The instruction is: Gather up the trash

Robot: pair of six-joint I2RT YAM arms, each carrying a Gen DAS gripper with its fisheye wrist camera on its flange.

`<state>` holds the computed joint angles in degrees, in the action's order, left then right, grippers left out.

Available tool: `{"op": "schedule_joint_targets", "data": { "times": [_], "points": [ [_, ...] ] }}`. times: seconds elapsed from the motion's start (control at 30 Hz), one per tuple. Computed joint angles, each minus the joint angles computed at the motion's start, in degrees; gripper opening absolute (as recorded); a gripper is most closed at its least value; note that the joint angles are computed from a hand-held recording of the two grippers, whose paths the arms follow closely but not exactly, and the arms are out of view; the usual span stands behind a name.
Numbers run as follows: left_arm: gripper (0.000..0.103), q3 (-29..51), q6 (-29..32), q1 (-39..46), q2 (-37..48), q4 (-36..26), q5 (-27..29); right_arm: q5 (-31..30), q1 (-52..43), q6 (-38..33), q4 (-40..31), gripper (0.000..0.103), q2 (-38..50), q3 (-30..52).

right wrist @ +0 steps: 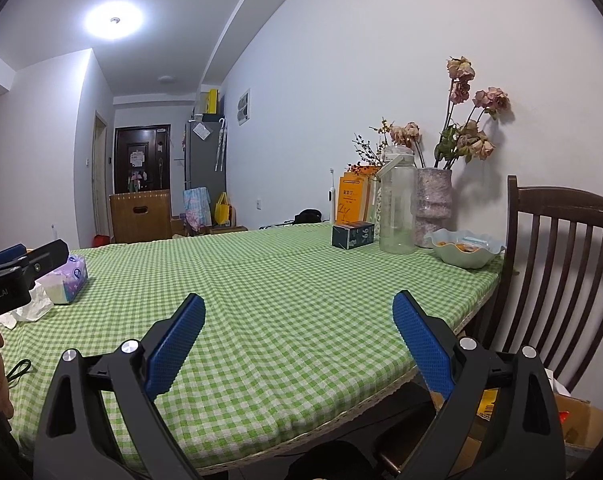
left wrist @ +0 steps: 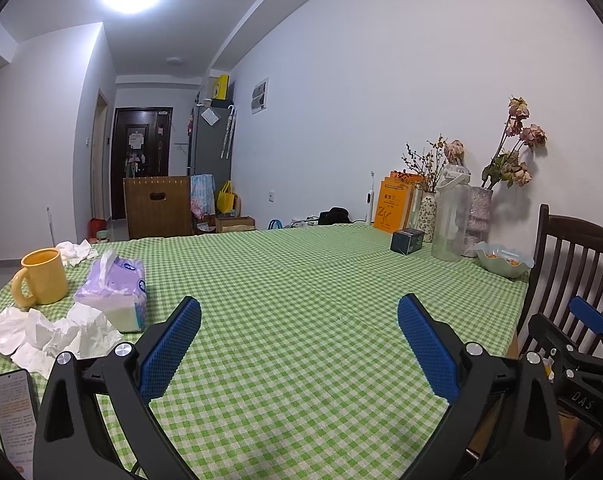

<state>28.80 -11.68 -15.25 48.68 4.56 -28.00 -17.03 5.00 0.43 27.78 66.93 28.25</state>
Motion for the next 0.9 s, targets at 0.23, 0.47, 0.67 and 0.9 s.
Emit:
{"op": "schedule_joint_targets", "data": {
  "times": [0.23,0.47,0.67,0.9],
  "points": [
    [0.095,-0.06,0.13,0.38,0.08,0.39,0.71,0.27,0.1,0.39,-0.12,0.091,-0.1,0.0],
    [0.095,-0.01,0.39,0.85,0.2,0.5,1.49,1.12,0.36,0.34,-0.1,0.091,0.34,0.04],
    [0.095,-0.01,0.15,0.99,0.15,0.35,1.68,0.49,0.38,0.84,-1.95,0.091,1.24,0.99],
    [0.095,-0.12,0.3,1.06,0.06,0.41,1.67,1.06,0.63,0.41,-0.82,0.091,0.85,0.25]
  ]
}}
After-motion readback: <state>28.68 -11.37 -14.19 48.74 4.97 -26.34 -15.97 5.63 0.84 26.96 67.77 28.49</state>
